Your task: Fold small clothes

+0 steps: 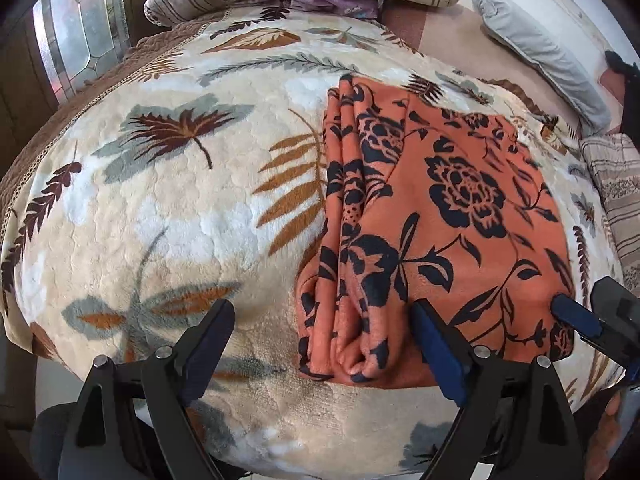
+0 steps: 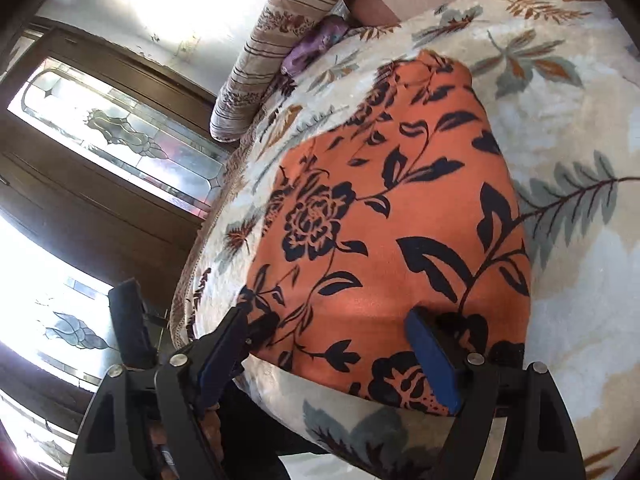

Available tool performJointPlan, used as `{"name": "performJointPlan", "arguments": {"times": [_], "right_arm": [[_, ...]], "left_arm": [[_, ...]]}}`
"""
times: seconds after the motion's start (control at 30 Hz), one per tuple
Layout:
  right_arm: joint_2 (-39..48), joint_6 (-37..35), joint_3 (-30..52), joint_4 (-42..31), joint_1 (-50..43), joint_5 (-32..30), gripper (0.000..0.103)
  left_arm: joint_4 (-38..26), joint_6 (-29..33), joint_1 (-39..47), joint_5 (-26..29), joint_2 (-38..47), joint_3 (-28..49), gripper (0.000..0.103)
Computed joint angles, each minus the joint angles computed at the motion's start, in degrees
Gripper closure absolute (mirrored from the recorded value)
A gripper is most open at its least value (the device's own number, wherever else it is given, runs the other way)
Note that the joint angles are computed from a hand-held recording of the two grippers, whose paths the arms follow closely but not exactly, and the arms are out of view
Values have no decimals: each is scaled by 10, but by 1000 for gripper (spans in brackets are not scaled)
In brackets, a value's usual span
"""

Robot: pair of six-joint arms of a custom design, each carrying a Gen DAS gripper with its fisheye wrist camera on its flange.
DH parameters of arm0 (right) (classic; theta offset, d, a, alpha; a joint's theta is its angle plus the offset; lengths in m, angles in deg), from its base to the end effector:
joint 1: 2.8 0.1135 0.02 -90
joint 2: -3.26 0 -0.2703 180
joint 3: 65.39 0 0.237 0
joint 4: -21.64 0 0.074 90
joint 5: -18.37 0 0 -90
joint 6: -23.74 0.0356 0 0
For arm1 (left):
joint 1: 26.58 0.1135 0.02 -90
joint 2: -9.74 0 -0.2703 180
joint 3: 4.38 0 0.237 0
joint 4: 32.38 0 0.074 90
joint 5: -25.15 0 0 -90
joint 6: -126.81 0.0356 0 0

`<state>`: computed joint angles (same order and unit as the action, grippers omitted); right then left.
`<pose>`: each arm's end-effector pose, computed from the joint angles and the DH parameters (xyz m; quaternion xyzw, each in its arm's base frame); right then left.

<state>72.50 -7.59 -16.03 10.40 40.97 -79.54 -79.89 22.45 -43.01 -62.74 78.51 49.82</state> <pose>0.1704 0.1700 0.2292 0.0790 0.8659 0.4199 0.2603 0.1942 -0.0586 0.2090 0.0220 0.9701 -0.0813 0.2278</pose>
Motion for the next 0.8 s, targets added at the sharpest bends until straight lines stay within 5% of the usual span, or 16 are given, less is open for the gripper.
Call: {"name": "performJointPlan", "arguments": {"times": [0.2,0.4,0.57,0.6,0.63,0.8], "right_arm": [[-79,-12,-32,-42,-98,-10,19],[55,-30,-27,35,-235,-155,19],[181,-56,33,53,-241,-203,24],[184,-75,47,38,-232,-195,46],[191,-101,70,3,-225,-194,50],[194,-128,90,-33,-219,-179,46]], "left_arm": [[11,25,59,99,9,40,13],[41,21,90,217,167,120,13],[59,40,49,170,212,128,18],[64,43,45,172,208,124,27],[65,44,44,182,209,124,35],[69,22,18,144,201,122,33]]}}
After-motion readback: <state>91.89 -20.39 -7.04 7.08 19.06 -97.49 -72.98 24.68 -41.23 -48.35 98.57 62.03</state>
